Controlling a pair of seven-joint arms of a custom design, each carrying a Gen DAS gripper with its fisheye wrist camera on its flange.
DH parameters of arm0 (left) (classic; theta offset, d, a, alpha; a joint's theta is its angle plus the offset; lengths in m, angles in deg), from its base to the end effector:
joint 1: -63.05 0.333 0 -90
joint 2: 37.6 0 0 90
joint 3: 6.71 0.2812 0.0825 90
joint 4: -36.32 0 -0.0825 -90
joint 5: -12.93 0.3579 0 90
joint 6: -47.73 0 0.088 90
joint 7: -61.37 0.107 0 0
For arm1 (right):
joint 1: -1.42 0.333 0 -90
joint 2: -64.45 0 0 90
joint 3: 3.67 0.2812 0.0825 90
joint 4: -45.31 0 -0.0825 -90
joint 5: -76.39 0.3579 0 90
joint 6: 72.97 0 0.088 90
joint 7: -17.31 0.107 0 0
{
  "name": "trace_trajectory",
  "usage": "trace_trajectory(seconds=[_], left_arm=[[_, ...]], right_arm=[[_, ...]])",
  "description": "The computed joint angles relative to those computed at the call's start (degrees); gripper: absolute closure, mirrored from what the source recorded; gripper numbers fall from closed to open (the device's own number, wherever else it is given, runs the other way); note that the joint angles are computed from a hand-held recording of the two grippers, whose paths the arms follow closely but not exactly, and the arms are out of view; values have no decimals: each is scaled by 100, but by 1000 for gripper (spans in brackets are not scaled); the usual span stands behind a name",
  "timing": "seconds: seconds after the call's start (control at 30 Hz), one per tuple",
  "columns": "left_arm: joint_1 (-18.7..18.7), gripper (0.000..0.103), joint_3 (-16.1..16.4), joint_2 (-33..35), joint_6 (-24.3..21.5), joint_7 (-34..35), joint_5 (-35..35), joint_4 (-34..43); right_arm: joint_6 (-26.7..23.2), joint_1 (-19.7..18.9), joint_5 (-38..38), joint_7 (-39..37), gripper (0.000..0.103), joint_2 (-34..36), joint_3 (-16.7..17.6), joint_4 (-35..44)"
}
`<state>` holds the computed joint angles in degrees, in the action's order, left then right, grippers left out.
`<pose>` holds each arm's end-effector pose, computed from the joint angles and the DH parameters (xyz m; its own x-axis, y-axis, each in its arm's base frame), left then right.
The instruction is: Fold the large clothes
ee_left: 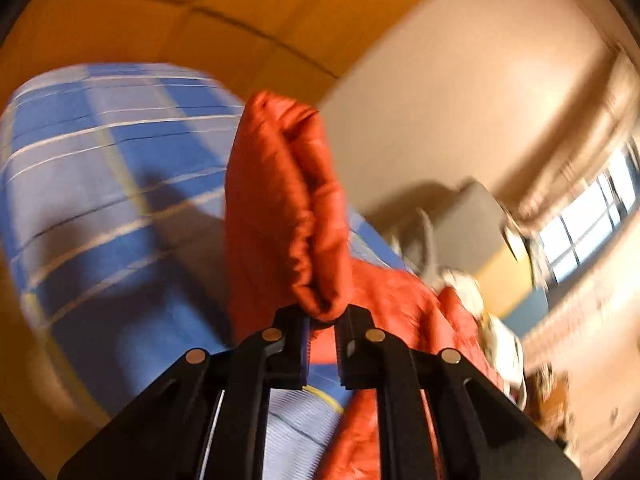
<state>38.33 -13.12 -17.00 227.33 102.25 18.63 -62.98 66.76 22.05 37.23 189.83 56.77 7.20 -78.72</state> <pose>0.5692 -0.3415 0.4835 -0.0615 -0.7806 0.6220 -0.6770 -0.4253 -0.6006 0.4472 0.2757 0.4736 -0.3780 -0.9134 -0.1510 -0.6920 0.3871 -0.6094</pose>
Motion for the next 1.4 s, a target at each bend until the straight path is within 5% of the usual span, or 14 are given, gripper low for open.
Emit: trace_trajectory(seconds=[0.13, 0.27, 0.53, 0.8, 0.9, 1.03, 1.13, 1.27, 1.4], left_arm=[[549, 95, -1255, 584, -310, 1374, -314, 860], [339, 95, -1635, 1123, -886, 2189, -293, 1673], [-626, 95, -1267, 2034, -2189, 2936, -361, 3134], [-982, 94, -969, 2178, -2515, 2984, -352, 3219], [-1040, 91, -927, 2339, -2596, 2979, -330, 3448], [-1061, 88, -916, 2417, -2610, 3027, -328, 3575], [-1185, 84, -854, 2561, -2617, 2999, -252, 3776], [-1229, 79, -828, 2626, -2628, 3032, -214, 3910], [-1201, 75, -838, 2557, -2513, 2997, -243, 3757]], right_arm=[[-43, 39, 325, -286, 26, 99, -61, 28], [330, -8, 694, -410, 26, 21, -167, -233], [1246, -188, 1106, -523, 26, -203, -222, -713], [2915, -372, 2271, -1131, 25, -386, -368, -1287], [2794, -458, 2478, -1383, 25, -298, -265, -1098], [2073, -785, 1596, -877, 25, -378, 111, -795], [2564, -753, 1538, -715, 25, -485, 48, -954], [3058, -339, 2584, -1759, 25, 60, -329, -603], [2956, -21, 4207, -3382, 33, 856, -487, 180]])
